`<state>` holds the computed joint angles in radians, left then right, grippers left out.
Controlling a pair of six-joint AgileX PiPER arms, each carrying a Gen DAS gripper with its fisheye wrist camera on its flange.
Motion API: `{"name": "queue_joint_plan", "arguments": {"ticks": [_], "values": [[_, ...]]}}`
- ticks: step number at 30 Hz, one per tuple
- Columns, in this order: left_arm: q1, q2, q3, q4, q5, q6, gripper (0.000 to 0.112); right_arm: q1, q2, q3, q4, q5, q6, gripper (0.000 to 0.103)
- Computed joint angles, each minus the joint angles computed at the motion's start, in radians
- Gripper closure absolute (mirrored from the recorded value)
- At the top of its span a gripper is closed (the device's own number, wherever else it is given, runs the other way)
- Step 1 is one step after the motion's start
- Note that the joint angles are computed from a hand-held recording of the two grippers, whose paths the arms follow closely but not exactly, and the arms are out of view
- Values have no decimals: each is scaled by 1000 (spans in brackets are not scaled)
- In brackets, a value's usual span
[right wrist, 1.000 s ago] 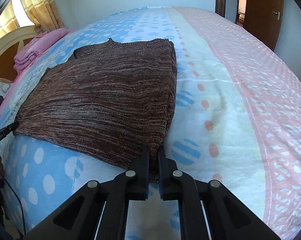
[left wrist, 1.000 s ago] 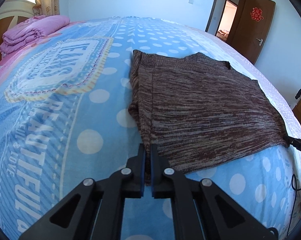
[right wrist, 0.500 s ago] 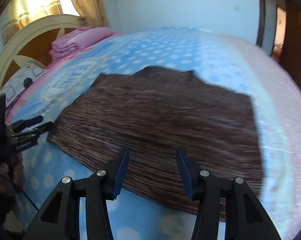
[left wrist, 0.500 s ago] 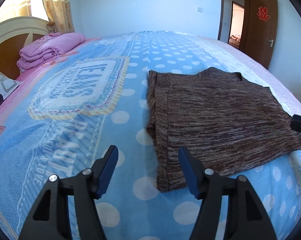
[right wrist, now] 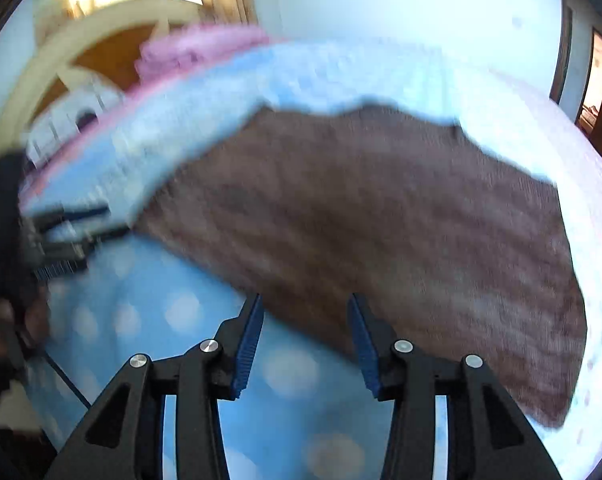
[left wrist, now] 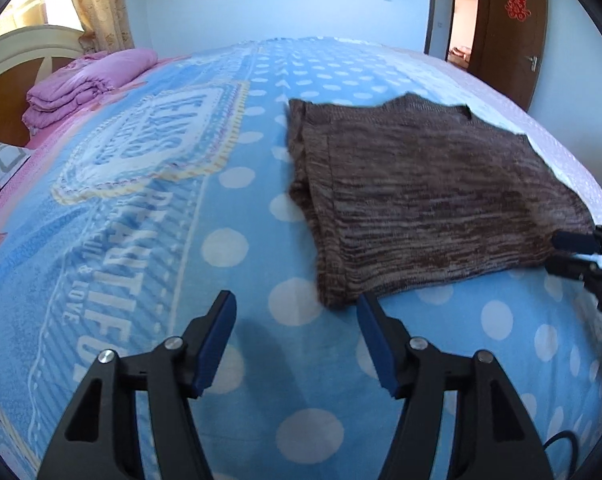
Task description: Fold small clothes
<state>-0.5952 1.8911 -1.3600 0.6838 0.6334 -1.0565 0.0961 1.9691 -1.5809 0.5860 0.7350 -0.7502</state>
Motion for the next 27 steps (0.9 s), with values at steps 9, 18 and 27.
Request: {"name": "queue_joint_plan", "arguments": {"ticks": [9, 18, 27], "values": [[73, -72, 31, 84, 87, -95, 34, 147, 225, -294, -115, 123, 159, 57], [162, -27, -59, 37, -6, 28, 17, 215, 63, -68, -155, -54, 122, 55], [316, 195, -443, -607, -43, 612, 16, 410, 71, -24, -606, -233, 370, 48]]}}
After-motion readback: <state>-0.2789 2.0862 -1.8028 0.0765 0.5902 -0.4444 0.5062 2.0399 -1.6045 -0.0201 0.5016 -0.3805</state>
